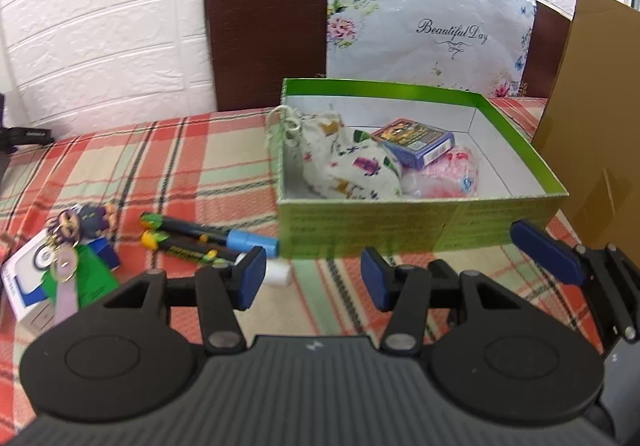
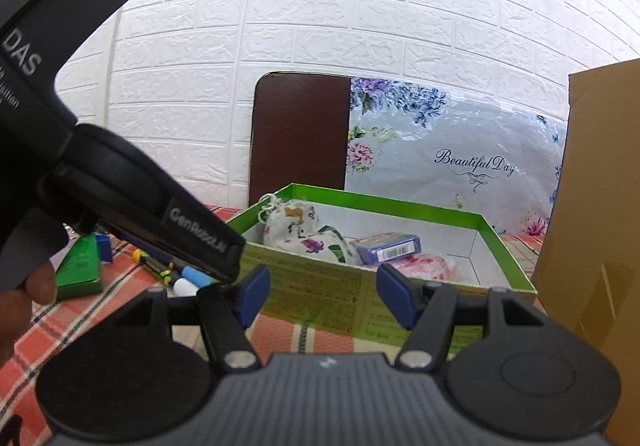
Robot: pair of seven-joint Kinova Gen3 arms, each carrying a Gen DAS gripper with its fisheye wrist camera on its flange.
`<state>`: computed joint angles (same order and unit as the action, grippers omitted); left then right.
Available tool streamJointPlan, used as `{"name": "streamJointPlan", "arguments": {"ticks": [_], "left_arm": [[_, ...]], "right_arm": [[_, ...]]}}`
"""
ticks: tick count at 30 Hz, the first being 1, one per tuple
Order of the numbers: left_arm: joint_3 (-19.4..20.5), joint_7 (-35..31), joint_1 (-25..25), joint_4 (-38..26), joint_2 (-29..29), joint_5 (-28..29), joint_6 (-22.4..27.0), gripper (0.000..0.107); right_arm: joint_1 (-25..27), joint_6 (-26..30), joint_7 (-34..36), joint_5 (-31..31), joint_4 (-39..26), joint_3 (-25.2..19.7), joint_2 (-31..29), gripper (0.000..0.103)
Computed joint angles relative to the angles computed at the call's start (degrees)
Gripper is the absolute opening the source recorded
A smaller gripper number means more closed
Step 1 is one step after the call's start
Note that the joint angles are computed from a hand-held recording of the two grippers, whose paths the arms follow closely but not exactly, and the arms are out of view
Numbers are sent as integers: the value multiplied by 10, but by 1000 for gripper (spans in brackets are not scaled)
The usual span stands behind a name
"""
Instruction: Organize objects
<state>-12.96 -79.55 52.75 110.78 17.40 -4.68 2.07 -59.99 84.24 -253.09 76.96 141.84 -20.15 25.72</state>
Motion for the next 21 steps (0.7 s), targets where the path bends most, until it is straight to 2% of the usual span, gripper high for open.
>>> {"name": "streamJointPlan", "arguments": {"ticks": [7,10,14,21], "left_arm": [[-73,6,58,30,-14,6,-9,57],[-76,3,55,43,-21,15,-13,58],[-102,-4,76,57,-23,26,-23,60],[-123,-40,94,72,-22,70,-34,65]], "right_arm": [[-18,-8,-8,-28,-3,-11,-24,60],[-28,-2,-12,-39,-5,-13,-35,60],[-44,13,-22,-50,-9,-16,-36,60],[-64,25,-46,-71,-10,-21,-44,62]]}}
